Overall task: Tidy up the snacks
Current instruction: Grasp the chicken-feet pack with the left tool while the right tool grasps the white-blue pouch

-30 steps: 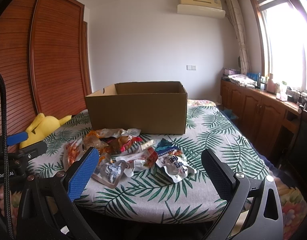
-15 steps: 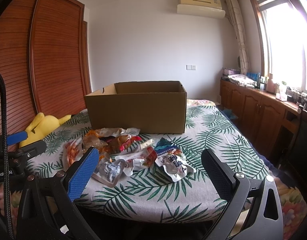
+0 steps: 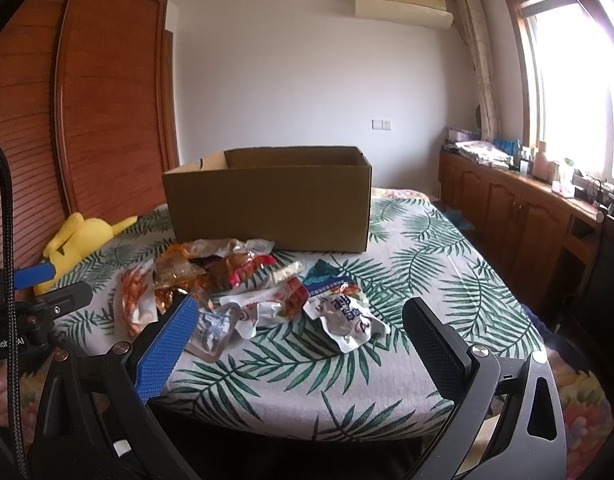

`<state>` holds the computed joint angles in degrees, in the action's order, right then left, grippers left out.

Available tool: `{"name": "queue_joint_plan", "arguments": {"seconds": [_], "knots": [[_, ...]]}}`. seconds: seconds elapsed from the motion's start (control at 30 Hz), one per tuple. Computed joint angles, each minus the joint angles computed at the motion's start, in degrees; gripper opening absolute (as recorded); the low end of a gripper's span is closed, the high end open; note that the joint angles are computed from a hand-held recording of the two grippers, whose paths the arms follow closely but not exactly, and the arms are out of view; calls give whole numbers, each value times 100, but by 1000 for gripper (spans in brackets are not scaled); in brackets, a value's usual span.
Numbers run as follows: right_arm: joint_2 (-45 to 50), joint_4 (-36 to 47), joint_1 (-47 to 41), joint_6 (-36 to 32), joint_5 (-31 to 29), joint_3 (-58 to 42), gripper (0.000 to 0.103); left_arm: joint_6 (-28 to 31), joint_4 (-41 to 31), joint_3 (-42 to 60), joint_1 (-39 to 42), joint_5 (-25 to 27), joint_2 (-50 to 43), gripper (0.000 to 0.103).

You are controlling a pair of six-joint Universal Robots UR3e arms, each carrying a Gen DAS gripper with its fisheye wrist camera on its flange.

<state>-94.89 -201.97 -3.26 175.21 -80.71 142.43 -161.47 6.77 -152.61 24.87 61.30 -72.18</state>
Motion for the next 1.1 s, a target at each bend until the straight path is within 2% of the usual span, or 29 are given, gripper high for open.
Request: {"name": "queue_joint_plan", "arguments": {"seconds": [0.23,0.43,0.87,1.1], "knots": [[432,143,-77,-333,16,-270,103,49,-3,651,-255,328,-936,91],[550,353,-264,-441,176,-422,103,-69,-731,1488,-290,279,-1535,91],[583,576,-454,-591,374,-454,103,-552,-1643,2775,-893,867,-2731,90],[752,929,-643,-830,548,-694,102,-381,-2045,2935,-796,670,-2788,91]]}}
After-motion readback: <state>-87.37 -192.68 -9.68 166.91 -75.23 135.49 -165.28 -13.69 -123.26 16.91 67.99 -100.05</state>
